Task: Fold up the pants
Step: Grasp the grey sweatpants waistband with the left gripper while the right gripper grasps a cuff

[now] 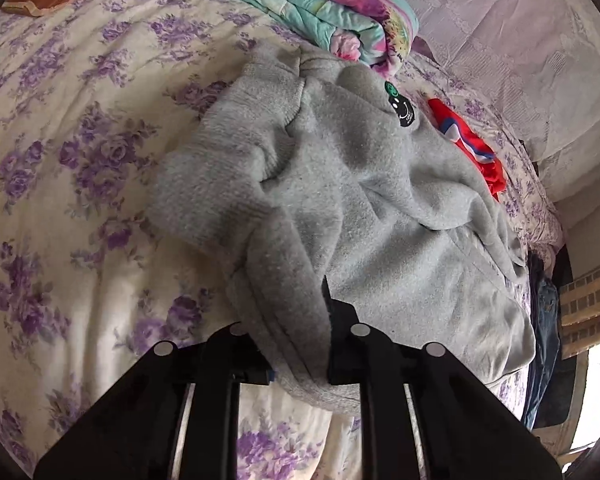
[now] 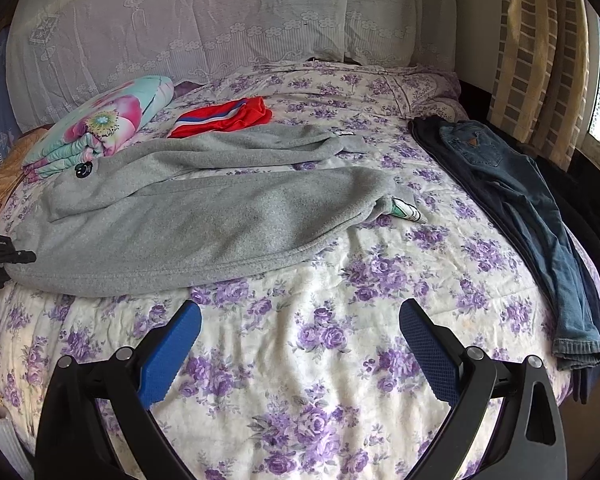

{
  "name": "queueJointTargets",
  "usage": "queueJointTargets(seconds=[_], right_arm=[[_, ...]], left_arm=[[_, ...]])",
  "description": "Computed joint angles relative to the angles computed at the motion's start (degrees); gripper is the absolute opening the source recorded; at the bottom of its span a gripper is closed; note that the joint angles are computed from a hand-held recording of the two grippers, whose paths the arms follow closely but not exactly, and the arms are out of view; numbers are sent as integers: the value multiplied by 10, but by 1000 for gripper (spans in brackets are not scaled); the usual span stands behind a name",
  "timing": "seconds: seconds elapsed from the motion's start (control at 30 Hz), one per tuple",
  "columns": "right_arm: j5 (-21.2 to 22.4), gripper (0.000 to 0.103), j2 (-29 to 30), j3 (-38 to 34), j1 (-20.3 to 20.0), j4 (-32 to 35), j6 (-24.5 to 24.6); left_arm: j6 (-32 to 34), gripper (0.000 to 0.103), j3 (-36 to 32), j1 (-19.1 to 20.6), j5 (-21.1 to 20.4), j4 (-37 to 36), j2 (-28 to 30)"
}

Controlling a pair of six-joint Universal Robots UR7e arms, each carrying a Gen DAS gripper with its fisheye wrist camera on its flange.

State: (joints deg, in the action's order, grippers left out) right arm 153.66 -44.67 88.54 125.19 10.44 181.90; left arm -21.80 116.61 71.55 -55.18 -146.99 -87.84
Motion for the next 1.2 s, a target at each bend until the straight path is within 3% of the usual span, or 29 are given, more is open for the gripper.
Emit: queueJointTargets(seconds=[0.13,0.17,0.27,0.33,0.4,0.57,0.63,0.67,0.7,0.73,0.77,0.83,1.07,1.17,1.2], right_arm=[[39,99,-31,14,-27,49,43],[30,99,-41,16,-41,70,67],[-43,99,-69,-2,-90,145,123],[-133,99,-70,-33,-132,206,150],[-227,99,-66,-60,-176,229,145],[-273,93,0,-163,-230,293,155],[-277,81,19,-191,-245,295,153],[-277,61,22,-196,-250,279,142],[-268,26,16,-187,-250,250,125],[-282,20,11,-184,-252,241,120],[-302,20,4,-179,-257,240,134],[-295,18,-21,-148,-245,213,141],[-219,19,-94,-35,-174,190,112],[-209,20,-104,7,-181,188,116],[-208,26,-100,17,-191,189,117]], left_arm=[[24,12,77,-51,42,-14,-80],[26,13,82,-60,63,-1,-84],[22,14,65,-37,56,26,-69],[23,14,59,-19,34,28,-66],[33,14,63,-17,30,26,-73],[33,17,58,-12,20,37,-74],[37,17,57,-15,29,43,-73],[38,18,55,-15,33,45,-70],[37,18,53,-16,37,47,-67],[35,18,51,-16,39,49,-64],[34,17,48,-16,41,50,-61],[34,16,49,-19,43,47,-63],[25,11,74,-41,37,73,-142],[19,11,78,-41,44,103,-153],[16,11,74,-36,54,114,-141]])
